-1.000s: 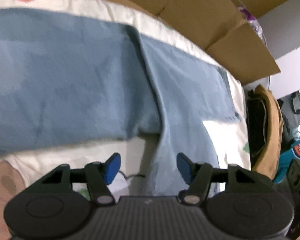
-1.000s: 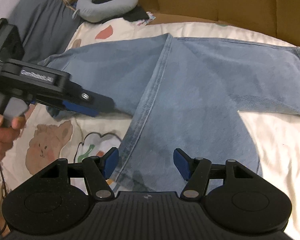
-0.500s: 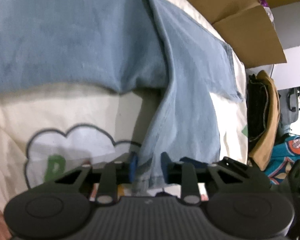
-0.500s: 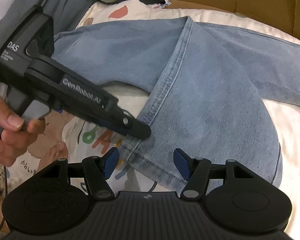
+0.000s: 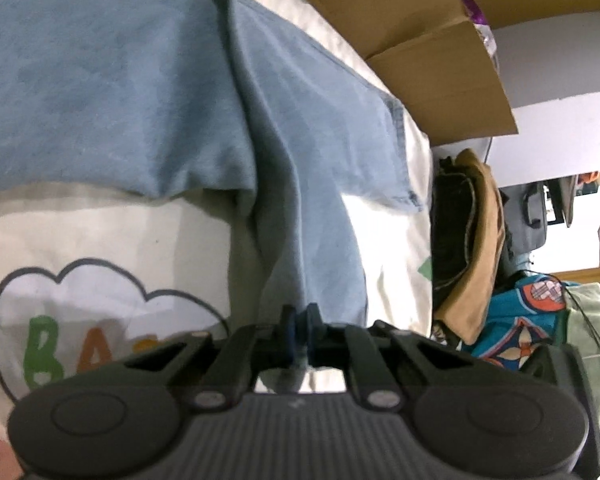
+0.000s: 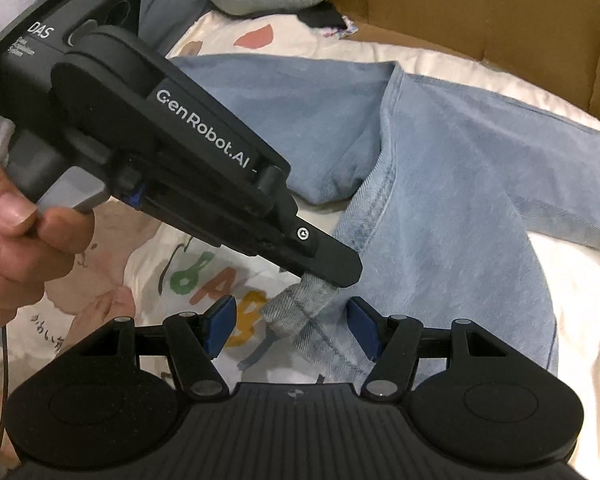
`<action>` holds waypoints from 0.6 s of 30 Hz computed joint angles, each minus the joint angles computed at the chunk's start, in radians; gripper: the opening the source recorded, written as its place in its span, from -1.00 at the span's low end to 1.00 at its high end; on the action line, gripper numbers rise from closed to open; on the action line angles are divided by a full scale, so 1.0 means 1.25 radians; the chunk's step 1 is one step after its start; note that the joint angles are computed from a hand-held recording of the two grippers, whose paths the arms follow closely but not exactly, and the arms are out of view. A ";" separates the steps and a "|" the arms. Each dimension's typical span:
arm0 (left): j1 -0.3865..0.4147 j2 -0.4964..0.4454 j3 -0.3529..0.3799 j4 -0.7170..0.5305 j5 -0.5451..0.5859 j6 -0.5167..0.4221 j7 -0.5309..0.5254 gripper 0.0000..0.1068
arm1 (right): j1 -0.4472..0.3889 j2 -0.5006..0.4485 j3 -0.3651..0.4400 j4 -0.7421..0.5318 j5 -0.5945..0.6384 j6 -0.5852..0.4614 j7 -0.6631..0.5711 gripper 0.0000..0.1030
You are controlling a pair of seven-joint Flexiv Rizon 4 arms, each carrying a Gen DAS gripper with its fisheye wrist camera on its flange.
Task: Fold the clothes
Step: 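Grasp the folded leg edge with the left gripper while the right gripper pinches the leg fabric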
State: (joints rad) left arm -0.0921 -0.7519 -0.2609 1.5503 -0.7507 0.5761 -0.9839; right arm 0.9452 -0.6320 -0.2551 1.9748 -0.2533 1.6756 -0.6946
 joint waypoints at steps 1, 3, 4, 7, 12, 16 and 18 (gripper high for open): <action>0.000 0.001 -0.001 0.000 -0.003 0.001 -0.001 -0.90 | 0.022 0.000 -0.027 0.005 0.004 0.002 0.008 0.30; -0.002 0.001 -0.005 0.004 -0.009 0.007 0.000 -0.91 | 0.092 0.000 -0.110 0.016 0.001 -0.015 0.021 0.30; -0.002 0.002 -0.008 0.005 -0.012 0.010 0.002 -0.90 | 0.110 -0.001 -0.133 0.018 -0.007 -0.026 0.023 0.29; 0.002 0.004 -0.018 0.008 -0.030 0.009 0.017 -0.91 | 0.119 0.003 -0.152 0.020 -0.028 -0.045 0.033 -0.02; 0.005 0.005 -0.036 0.007 -0.070 0.016 0.052 -0.94 | 0.134 0.017 -0.185 0.042 -0.057 -0.055 0.068 -0.43; 0.008 0.013 -0.040 0.003 -0.104 0.061 0.099 -0.89 | 0.137 0.031 -0.205 0.060 -0.084 -0.062 0.081 -0.56; 0.011 0.017 -0.033 0.002 -0.116 0.091 0.105 -0.85 | 0.135 0.040 -0.216 0.071 -0.090 -0.064 0.093 -0.57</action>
State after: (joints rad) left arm -0.0783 -0.7309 -0.3028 1.5530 -0.8958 0.6893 -0.8525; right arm 1.1144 -0.5823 -0.5250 2.0636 -0.3664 1.5962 -0.5788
